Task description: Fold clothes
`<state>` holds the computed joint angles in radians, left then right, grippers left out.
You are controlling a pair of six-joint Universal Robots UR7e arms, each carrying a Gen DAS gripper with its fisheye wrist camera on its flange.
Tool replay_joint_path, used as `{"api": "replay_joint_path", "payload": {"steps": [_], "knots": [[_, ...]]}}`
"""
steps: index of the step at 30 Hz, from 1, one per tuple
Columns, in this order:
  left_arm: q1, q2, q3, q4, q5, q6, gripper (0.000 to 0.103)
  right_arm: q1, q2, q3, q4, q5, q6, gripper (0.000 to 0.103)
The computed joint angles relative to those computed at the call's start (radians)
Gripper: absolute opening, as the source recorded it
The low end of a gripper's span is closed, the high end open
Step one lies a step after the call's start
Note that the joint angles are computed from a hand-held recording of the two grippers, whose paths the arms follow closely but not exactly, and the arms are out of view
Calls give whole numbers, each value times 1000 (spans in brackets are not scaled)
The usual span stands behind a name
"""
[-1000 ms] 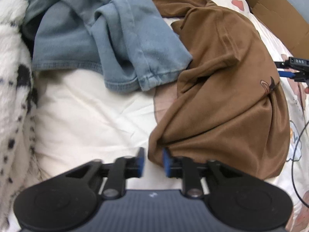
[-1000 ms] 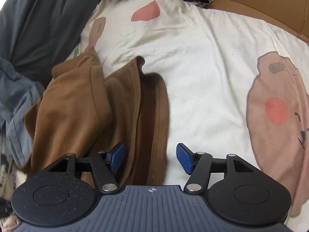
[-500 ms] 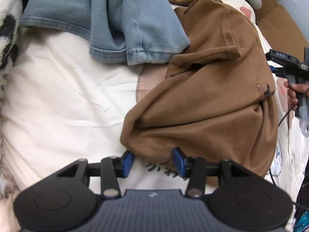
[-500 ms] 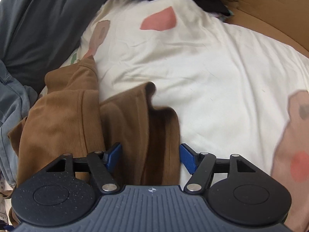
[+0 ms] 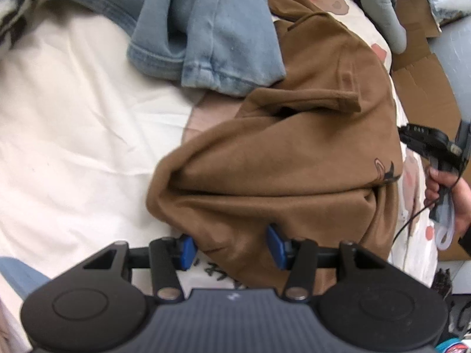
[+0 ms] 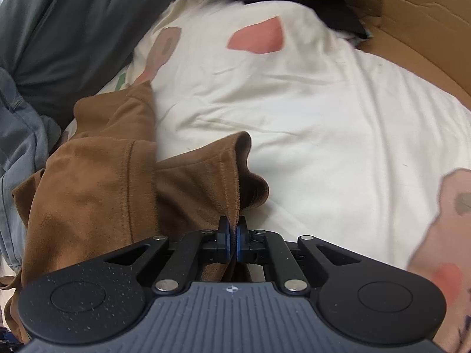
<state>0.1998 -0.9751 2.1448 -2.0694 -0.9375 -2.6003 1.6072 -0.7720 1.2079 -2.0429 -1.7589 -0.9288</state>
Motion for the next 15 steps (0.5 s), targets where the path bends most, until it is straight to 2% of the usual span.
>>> {"api": "replay_joint_path", "payload": {"steps": [2, 4, 6, 7, 15], "knots": [[2, 12, 0, -18, 10, -2, 50, -5, -8, -10, 8, -5, 1, 1], [3, 24, 2, -36, 27, 4, 41, -10, -19, -19, 17, -10, 1, 1], [9, 32, 1, -50, 31, 17, 16, -17, -35, -24, 22, -17, -2, 1], [12, 33, 2, -58, 30, 23, 9, -22, -44, -26, 25, -18, 1, 1], [21, 35, -28, -53, 39, 148, 5, -60, -110, -41, 29, -57, 13, 1]]}}
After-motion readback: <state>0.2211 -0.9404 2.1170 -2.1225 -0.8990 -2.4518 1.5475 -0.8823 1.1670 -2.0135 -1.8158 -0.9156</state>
